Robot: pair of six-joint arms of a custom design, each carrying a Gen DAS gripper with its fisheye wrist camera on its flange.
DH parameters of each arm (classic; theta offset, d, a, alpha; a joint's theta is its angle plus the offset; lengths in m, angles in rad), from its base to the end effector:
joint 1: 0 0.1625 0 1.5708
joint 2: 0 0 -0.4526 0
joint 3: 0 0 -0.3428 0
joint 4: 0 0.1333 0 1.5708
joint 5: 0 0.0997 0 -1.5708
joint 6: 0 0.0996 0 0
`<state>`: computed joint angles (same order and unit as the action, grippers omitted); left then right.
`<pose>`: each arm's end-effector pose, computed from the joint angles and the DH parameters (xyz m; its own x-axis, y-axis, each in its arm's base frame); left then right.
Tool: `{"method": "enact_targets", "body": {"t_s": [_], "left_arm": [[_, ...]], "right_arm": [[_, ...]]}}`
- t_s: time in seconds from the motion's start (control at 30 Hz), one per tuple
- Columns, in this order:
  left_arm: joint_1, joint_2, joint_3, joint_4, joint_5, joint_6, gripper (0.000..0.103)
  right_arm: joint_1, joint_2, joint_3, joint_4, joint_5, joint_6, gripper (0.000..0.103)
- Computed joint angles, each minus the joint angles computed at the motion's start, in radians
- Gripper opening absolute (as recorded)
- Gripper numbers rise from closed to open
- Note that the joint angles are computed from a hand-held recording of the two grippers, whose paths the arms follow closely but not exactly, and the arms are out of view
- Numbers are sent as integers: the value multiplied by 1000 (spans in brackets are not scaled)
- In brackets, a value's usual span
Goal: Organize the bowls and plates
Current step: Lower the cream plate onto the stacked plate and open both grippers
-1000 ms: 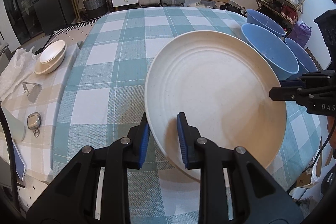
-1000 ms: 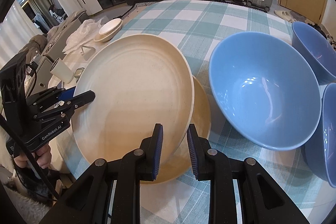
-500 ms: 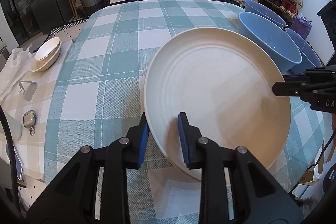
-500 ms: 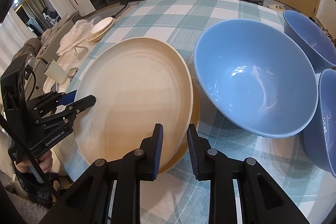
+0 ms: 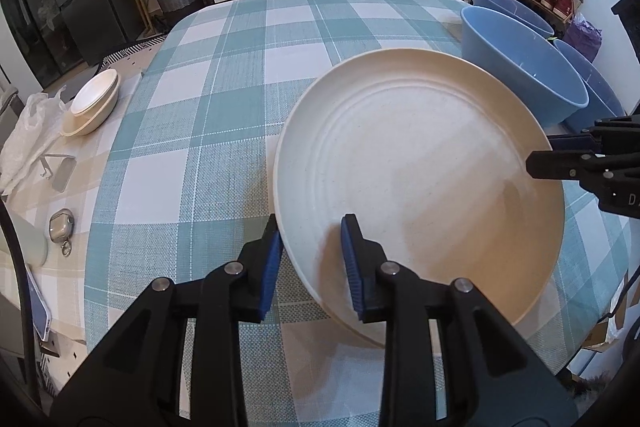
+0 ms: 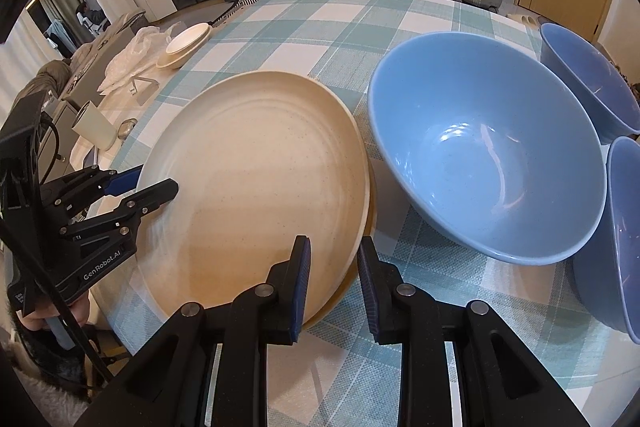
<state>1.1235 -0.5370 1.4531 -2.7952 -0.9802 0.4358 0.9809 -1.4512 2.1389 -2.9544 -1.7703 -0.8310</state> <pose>-0.1402 -0.7288 0.0735 -0.5712 0.5502 -0.6091 0.7206 0.6915 -0.0511 -0.1604 -0.4438 0.3833 -0.8168 -0.0323 0.5760 -0.2616 0.9106 -0.3198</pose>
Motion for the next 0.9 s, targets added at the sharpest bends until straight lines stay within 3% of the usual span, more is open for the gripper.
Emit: {"method": "enact_targets", "body": {"t_s": [0.3, 0.73, 0.9], "left_arm": [[-1, 15, -4, -3, 27, 9, 26], [0, 23, -10, 4, 28, 8, 30], [6, 18, -21, 38, -5, -16, 41]], "right_arm": [[20, 39, 28, -117, -54, -56, 27], [27, 54, 30, -140, -69, -79, 40], [23, 52, 34, -137, -67, -80, 45]]}}
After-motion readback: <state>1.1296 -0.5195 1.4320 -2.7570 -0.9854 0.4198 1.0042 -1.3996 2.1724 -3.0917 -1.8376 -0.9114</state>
